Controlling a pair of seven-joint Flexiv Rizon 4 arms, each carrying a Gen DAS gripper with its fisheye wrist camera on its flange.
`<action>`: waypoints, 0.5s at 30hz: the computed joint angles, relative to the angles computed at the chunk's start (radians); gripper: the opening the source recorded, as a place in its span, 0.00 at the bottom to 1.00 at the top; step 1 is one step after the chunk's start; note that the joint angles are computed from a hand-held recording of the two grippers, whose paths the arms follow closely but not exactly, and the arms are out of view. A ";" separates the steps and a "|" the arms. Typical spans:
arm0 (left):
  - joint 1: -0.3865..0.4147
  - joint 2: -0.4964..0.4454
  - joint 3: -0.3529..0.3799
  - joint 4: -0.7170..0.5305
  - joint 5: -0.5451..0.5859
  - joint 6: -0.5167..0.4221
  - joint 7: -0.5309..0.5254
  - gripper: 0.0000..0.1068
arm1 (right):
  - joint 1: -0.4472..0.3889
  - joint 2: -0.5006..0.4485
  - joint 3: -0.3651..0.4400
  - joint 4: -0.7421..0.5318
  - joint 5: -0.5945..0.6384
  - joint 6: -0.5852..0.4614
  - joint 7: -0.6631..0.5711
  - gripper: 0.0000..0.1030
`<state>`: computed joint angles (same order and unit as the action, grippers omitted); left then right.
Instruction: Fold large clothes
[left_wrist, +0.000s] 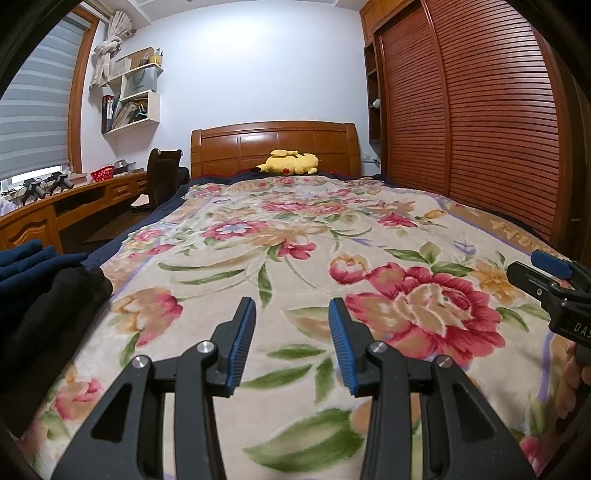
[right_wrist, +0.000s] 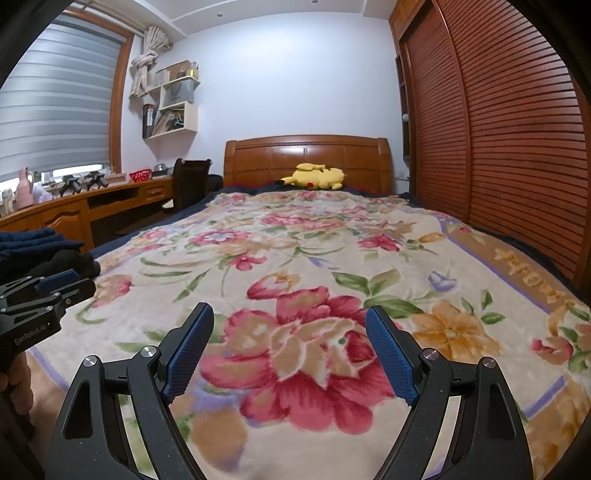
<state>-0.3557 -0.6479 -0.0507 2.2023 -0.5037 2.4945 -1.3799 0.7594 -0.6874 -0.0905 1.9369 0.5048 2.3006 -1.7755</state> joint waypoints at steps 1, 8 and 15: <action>-0.001 0.000 0.001 0.001 -0.002 0.002 -0.001 0.37 | -0.001 0.000 0.000 0.000 -0.001 0.000 0.000 0.83; -0.002 0.000 0.001 0.000 -0.005 0.005 -0.003 0.37 | -0.003 -0.001 0.002 -0.001 -0.001 0.002 0.000 0.83; 0.000 -0.001 0.000 0.000 -0.003 0.007 -0.003 0.38 | -0.009 -0.002 0.005 0.000 -0.007 0.003 0.003 0.83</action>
